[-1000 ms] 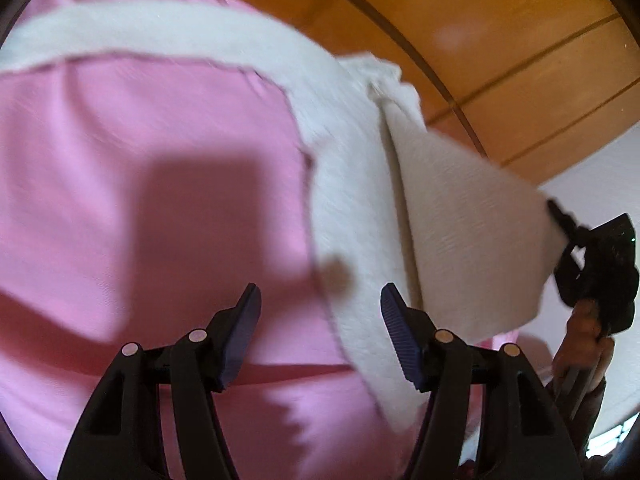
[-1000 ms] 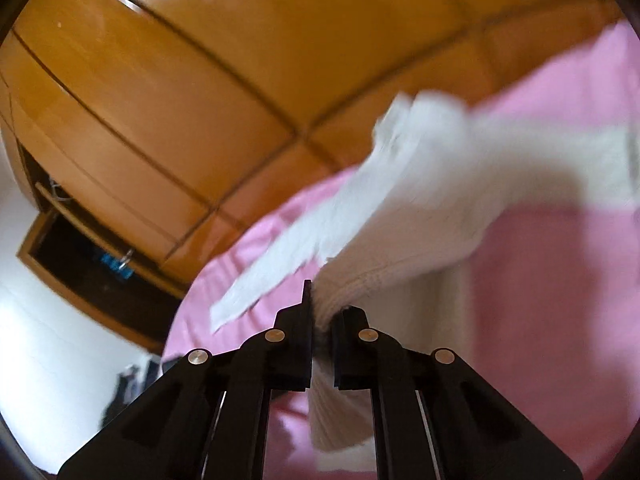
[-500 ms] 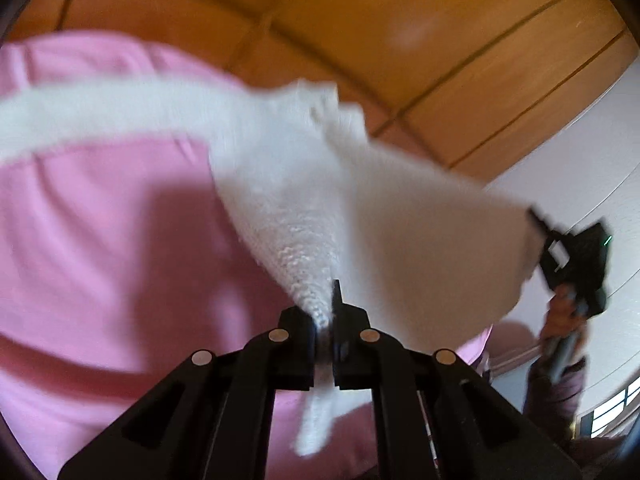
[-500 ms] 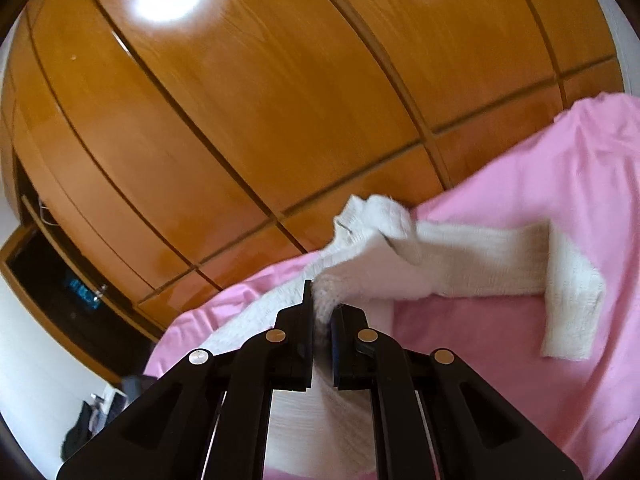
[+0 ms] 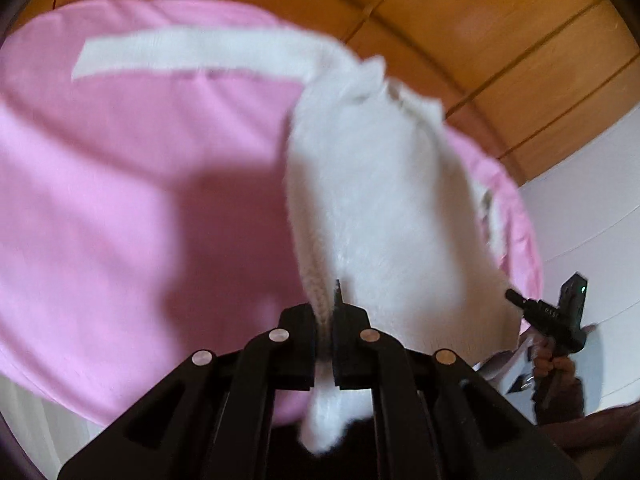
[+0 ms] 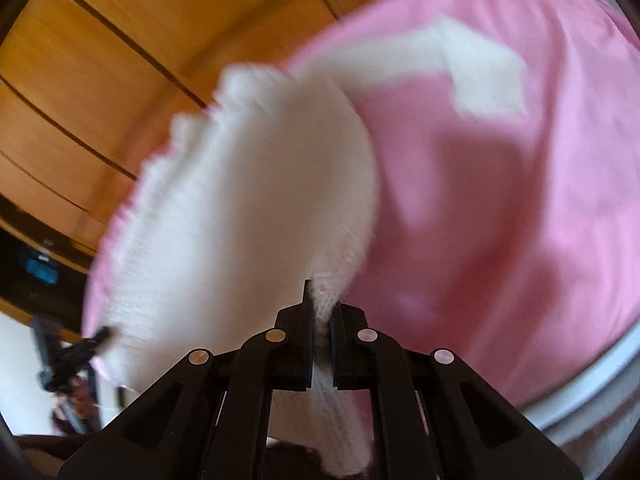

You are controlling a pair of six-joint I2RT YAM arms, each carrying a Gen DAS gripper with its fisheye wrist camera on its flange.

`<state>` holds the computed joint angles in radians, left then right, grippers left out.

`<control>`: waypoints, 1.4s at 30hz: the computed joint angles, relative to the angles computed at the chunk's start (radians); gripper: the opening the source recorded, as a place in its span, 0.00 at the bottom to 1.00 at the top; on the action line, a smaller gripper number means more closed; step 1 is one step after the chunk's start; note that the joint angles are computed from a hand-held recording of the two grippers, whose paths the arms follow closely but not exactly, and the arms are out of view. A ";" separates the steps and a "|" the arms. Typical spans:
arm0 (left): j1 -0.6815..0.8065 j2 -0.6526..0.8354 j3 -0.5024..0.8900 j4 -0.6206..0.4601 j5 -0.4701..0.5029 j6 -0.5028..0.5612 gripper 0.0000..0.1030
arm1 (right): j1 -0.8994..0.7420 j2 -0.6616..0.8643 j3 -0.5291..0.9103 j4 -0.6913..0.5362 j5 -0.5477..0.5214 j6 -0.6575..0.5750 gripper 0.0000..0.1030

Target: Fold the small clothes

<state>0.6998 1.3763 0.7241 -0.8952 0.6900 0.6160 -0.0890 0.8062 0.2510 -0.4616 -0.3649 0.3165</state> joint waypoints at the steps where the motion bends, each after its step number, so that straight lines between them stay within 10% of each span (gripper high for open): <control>1: -0.026 -0.009 -0.026 0.041 -0.016 -0.040 0.06 | -0.006 0.044 -0.019 0.033 0.021 -0.010 0.05; 5: 0.053 0.024 -0.033 0.106 -0.028 -0.056 0.47 | 0.015 0.030 0.003 0.027 0.114 -0.021 0.20; 7: 0.095 0.074 0.029 0.156 0.000 -0.135 0.47 | 0.077 -0.033 0.025 0.007 0.233 0.014 0.63; 15: 0.148 0.316 0.310 0.399 -0.117 -0.436 0.57 | 0.457 0.306 0.139 0.345 0.358 0.157 0.64; 24: 0.082 0.742 0.785 0.392 -0.240 -0.621 0.67 | 0.704 0.808 0.368 0.561 0.311 0.214 0.64; 27: 0.044 0.864 0.925 0.343 -0.240 -0.646 0.62 | 0.734 0.896 0.418 0.567 0.308 0.221 0.64; 31: 0.014 0.888 0.976 0.342 -0.287 -0.628 0.04 | 0.756 0.905 0.417 0.557 0.338 0.214 0.64; 42: 0.254 0.735 0.902 0.487 -0.339 -0.624 0.03 | 0.789 1.004 0.495 0.578 0.392 0.181 0.70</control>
